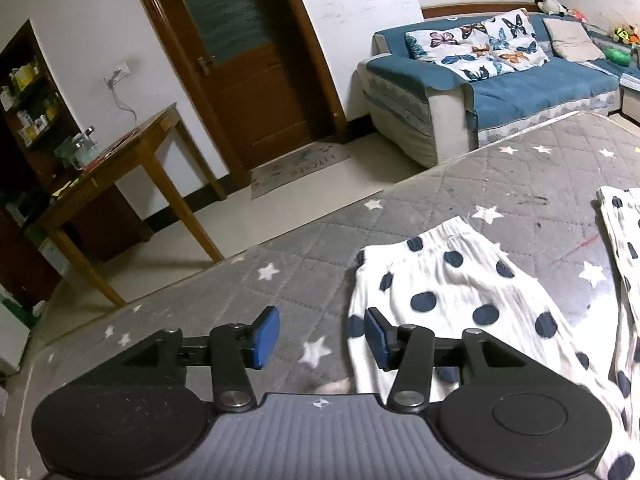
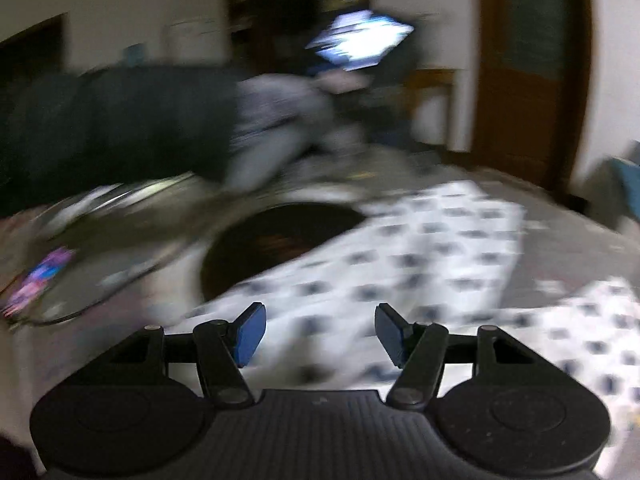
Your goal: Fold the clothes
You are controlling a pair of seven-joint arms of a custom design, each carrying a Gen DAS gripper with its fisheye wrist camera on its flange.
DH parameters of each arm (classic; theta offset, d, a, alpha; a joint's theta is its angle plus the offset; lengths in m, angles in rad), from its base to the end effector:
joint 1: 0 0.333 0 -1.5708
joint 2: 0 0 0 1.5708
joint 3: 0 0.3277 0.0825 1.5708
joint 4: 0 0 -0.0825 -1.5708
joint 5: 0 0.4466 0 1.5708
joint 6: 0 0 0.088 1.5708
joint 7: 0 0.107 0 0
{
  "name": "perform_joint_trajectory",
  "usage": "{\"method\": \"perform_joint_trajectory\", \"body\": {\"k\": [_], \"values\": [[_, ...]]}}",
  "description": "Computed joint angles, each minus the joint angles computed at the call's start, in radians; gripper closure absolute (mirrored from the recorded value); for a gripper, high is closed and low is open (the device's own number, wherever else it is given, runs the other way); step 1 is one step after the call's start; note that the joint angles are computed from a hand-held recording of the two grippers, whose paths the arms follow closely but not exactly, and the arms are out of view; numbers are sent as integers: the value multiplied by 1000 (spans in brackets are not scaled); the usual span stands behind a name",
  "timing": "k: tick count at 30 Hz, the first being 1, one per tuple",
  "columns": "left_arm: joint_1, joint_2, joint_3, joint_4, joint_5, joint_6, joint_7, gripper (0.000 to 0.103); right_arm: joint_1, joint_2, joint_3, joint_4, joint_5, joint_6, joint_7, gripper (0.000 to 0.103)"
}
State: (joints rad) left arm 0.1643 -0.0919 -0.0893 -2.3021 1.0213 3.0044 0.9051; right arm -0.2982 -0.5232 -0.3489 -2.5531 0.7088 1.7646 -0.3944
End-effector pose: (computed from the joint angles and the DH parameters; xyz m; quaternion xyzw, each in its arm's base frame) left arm 0.5801 -0.0190 0.4258 -0.5653 0.7101 -0.1773 0.3804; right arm 0.3643 -0.1997 0.4245 -0.8807 0.1965 -0.0661 0.4258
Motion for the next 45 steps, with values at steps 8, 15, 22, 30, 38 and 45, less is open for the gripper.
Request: {"method": "perform_joint_trajectory", "body": {"k": [8, 15, 22, 30, 38, 45], "values": [[13, -59, -4, -61, -40, 1, 91, 47, -44, -180, 8, -133, -201, -214, -58, 44], [32, -58, -16, -61, -49, -9, 85, 44, -80, -266, 41, -224, -285, -204, -50, 61], [25, -34, -18, -55, -42, -27, 67, 44, -70, -199, 31, -185, -304, -291, 0, 68], [7, 6, -15, -43, 21, -49, 16, 44, -75, -172, 38, -177, -331, -401, -8, 63], [-15, 42, 2, -7, 354, -77, -272, 43, -107, -34, 15, -46, -281, -452, 83, 59], [-43, 49, 14, 8, 629, -149, -515, 43, -158, -2, -23, -2, -136, -220, 106, 52]]}}
